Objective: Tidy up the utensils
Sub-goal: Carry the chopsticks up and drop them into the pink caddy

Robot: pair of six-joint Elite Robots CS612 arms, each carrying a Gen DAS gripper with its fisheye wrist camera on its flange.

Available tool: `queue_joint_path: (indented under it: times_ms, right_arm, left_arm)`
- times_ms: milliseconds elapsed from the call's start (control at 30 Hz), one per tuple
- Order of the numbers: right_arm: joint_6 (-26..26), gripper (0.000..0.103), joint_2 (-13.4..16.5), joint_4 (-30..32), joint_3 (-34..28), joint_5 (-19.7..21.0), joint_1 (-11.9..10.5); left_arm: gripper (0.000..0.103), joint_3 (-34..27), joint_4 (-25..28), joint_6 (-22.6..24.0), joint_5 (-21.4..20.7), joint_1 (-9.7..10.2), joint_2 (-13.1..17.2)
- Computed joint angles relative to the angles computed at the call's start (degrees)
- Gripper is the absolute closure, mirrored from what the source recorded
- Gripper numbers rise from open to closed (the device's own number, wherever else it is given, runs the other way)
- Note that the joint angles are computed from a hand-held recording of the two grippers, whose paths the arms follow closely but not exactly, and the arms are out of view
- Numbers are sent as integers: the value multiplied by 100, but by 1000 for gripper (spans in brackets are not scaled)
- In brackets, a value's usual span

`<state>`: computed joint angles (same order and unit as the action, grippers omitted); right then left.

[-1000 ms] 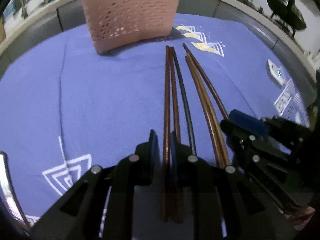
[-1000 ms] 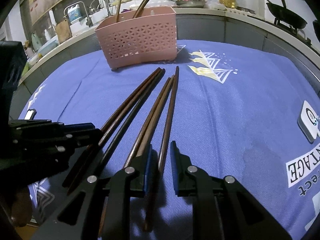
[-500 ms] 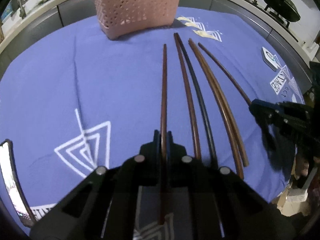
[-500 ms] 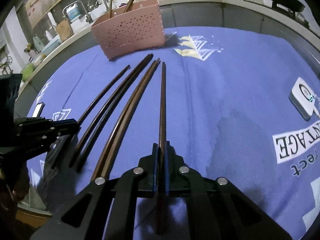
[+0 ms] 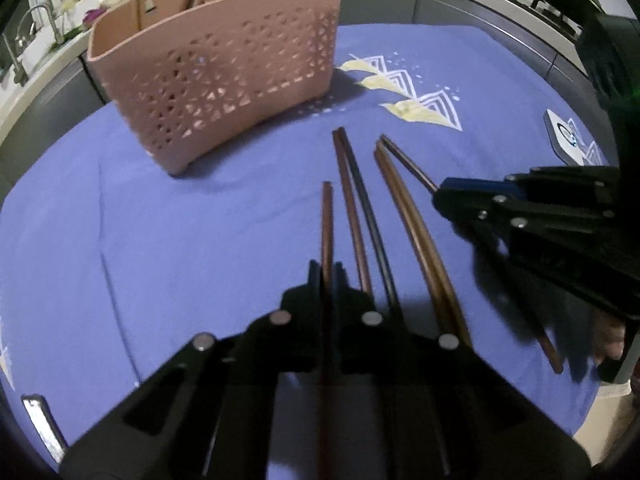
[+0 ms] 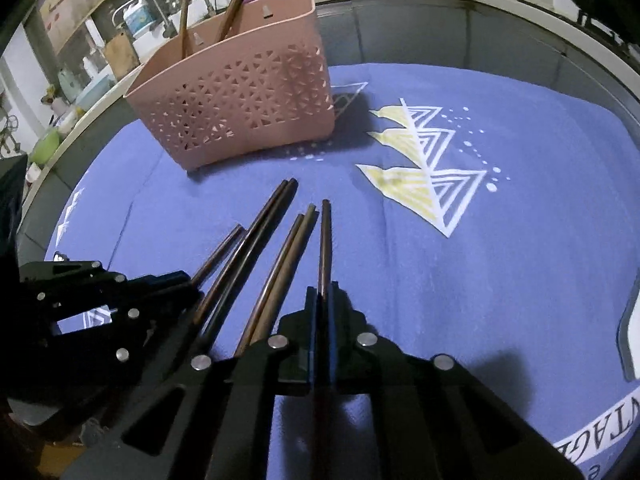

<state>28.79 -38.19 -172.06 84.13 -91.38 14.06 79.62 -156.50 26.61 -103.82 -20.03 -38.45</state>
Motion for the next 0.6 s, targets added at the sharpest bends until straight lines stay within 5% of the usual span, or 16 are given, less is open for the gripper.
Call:
queue_joint_path:
  times_ms: [100,333,600]
  right_arm:
    - [201,98,-124,-1019,382,197,-53]
    - [-128,98,-387,-3241,772,-474,86]
    - [-662,98,-337,-3681,25,-852,59]
  left_arm:
    - [98,125,-207,-18,-505,145,-126]
    - [98,267,-1148,-597,-1787,558,-487]
    - [98,-212,-2136,-1404,-1872,641,-578]
